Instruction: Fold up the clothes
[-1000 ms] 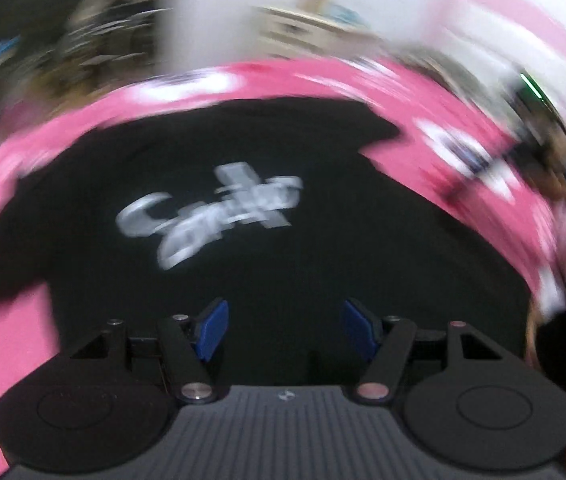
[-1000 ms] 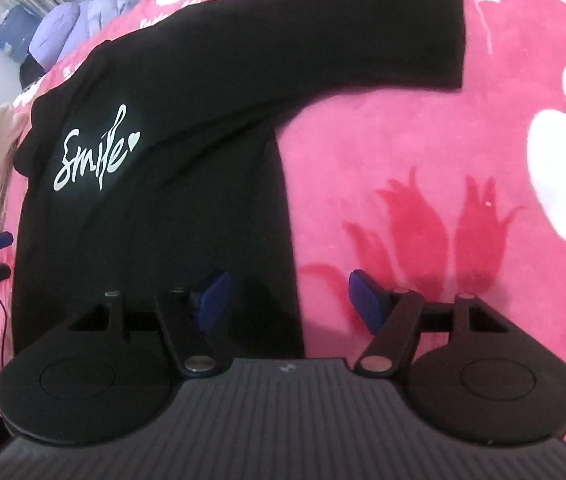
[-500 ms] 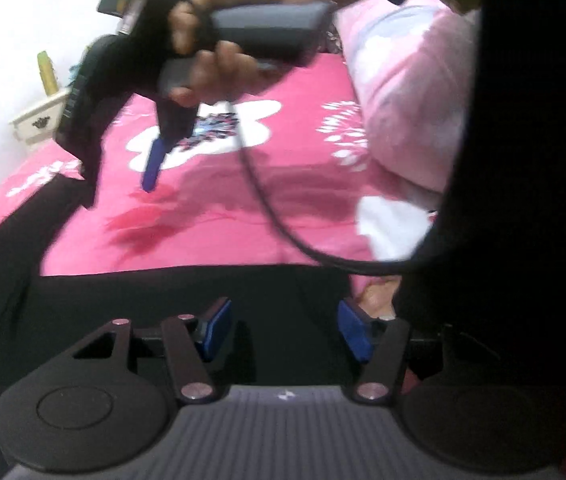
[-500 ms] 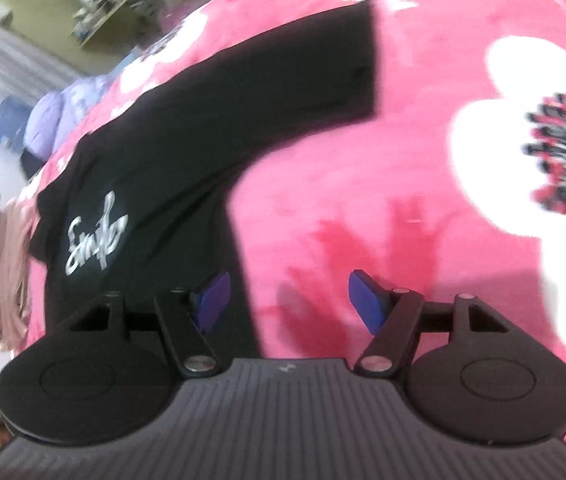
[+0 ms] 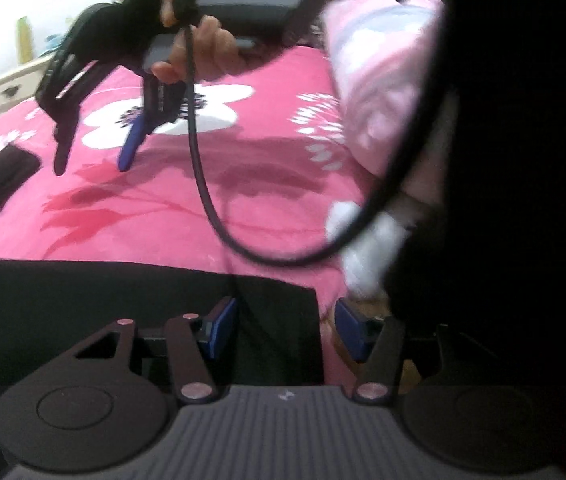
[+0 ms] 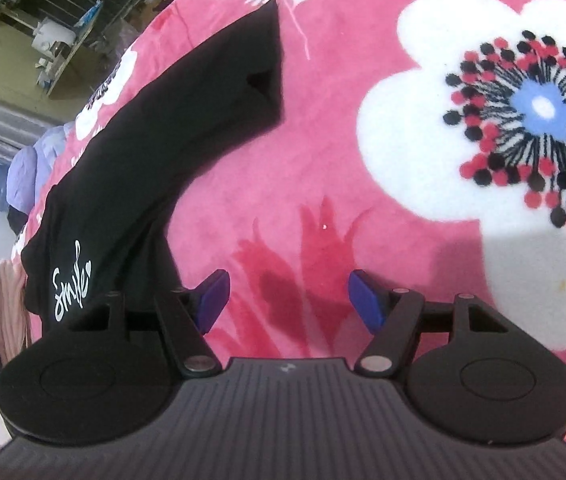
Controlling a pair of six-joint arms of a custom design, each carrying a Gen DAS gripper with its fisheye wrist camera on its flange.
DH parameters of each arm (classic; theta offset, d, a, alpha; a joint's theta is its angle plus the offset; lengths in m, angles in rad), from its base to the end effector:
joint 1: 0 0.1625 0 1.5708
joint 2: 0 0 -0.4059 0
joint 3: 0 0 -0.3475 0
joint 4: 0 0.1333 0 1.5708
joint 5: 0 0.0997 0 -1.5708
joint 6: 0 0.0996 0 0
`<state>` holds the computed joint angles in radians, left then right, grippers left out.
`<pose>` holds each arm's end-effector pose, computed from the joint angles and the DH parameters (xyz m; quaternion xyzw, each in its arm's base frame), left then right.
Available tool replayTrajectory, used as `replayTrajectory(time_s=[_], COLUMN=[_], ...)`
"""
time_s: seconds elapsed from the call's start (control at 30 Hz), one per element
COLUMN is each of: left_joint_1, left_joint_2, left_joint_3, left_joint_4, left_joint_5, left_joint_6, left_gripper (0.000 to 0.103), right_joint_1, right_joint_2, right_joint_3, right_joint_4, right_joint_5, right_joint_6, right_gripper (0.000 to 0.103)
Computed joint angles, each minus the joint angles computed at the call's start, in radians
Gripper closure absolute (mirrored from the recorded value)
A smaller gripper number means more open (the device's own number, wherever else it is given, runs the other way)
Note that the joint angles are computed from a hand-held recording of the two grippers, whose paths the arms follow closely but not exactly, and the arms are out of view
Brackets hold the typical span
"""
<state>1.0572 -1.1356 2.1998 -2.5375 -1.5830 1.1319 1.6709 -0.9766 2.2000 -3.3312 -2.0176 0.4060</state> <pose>-0.0959 -0.4388 0.1179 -0.7319 -0.6796 -0.0446 0.0206 0.1375 -0.4658 0.1459 -0.2013 -0.9203 0.3039 0.1420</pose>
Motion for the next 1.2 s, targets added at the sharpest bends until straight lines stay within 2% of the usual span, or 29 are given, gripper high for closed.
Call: replayTrajectory(time_s=[0.13, 0.3, 0.37, 0.43, 0.5, 0.57, 0.63, 0.7, 0.77, 0.87, 0.97, 1.03, 1.1, 1.2], left_joint_1=[0.009, 0.001, 0.003, 0.009, 0.011, 0.011, 0.010, 0.017, 0.033, 0.066, 0.085, 0.096, 0.098, 0.098], left_joint_2=[0.005, 0.006, 0.010, 0.015, 0.022, 0.024, 0.018, 0.026, 0.050, 0.075, 0.081, 0.082, 0.075, 0.073], left_joint_3=[0.019, 0.060, 0.068, 0.060, 0.045, 0.030, 0.012, -0.033, -0.102, -0.181, -0.222, -0.251, -0.257, -0.253], left_joint_4=[-0.031, -0.116, -0.144, -0.153, -0.138, -0.112, -0.070, 0.002, 0.099, 0.204, 0.250, 0.281, 0.283, 0.264], left_joint_5=[0.013, 0.022, 0.022, 0.018, 0.013, 0.008, 0.002, -0.014, -0.035, -0.086, -0.134, -0.168, -0.178, -0.191], left_joint_6=[0.156, 0.251, 0.266, 0.249, 0.218, 0.178, 0.120, 0.032, -0.086, -0.203, -0.268, -0.313, -0.342, -0.371], left_gripper=[0.047, 0.047, 0.054, 0.065, 0.069, 0.077, 0.089, 0.094, 0.096, 0.099, 0.101, 0.101, 0.101, 0.101], right_joint_1=[0.018, 0.048, 0.066, 0.075, 0.072, 0.070, 0.071, 0.074, 0.075, 0.056, 0.017, -0.010, -0.041, -0.076], right_joint_2=[-0.026, -0.061, -0.067, -0.058, -0.047, -0.038, -0.033, -0.032, -0.029, -0.020, -0.010, 0.001, 0.017, 0.059], right_joint_3=[0.003, 0.014, 0.020, 0.028, 0.039, 0.046, 0.053, 0.056, 0.055, 0.046, 0.019, -0.011, -0.043, -0.109], right_joint_4=[0.043, 0.051, 0.016, -0.040, -0.085, -0.102, -0.115, -0.129, -0.152, -0.201, -0.213, -0.200, -0.202, -0.210], right_joint_5=[-0.034, -0.076, -0.095, -0.107, -0.103, -0.101, -0.095, -0.089, -0.086, -0.065, -0.026, -0.013, 0.011, 0.050], right_joint_6=[-0.004, 0.051, 0.049, 0.029, 0.021, 0.023, 0.017, 0.002, -0.023, -0.069, -0.093, -0.075, -0.045, -0.064], right_gripper=[0.037, 0.037, 0.037, 0.037, 0.037, 0.037, 0.037, 0.037, 0.037, 0.037, 0.037, 0.037, 0.037, 0.037])
